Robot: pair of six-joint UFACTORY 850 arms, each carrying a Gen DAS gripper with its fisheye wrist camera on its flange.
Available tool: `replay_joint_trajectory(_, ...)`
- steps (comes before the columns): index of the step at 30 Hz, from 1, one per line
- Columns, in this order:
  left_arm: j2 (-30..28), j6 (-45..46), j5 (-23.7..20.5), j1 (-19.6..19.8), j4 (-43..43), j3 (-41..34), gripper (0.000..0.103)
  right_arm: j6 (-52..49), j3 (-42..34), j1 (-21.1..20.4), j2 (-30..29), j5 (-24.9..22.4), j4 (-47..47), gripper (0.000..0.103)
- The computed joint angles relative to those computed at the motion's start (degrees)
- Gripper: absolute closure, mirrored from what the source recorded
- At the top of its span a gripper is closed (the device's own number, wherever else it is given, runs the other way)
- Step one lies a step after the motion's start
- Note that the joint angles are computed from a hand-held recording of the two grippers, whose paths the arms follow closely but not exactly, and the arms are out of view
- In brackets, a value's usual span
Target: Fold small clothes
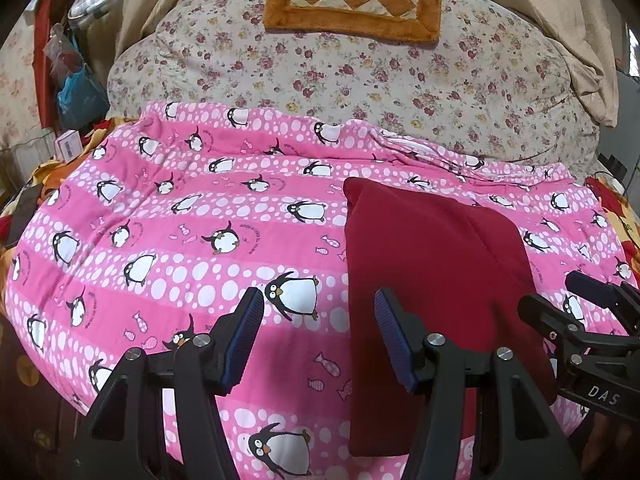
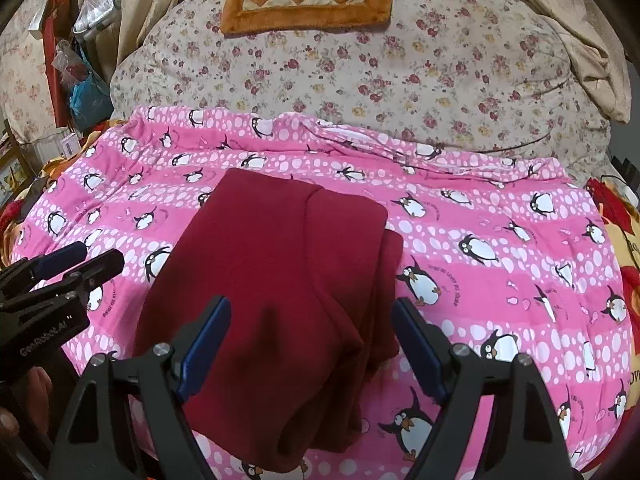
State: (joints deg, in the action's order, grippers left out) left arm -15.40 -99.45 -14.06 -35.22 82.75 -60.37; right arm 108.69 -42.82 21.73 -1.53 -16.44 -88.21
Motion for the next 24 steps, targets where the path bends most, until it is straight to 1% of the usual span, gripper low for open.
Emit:
replay_joint_trajectory(6,-0.2,0.5,-0.2,-0.1,-0.7,-0.2,0.065,-0.3,-0.1,-0.6,-0.4,0.7,0.7,0.018)
replay_joint_trajectory(11,-0.4,-0.3,-0.6,-0.1,0.8,-0.2,0.065,-0.1,-0.3,-0.9,-0.7,1.1,0.5,0.018)
replay_joint_trajectory(24,-0.7,-1.6,0.1,0.3,2.0,-0.2,0.065,-0.7,-0.9,-0.8,-1.6,1.1,1.2,0.018)
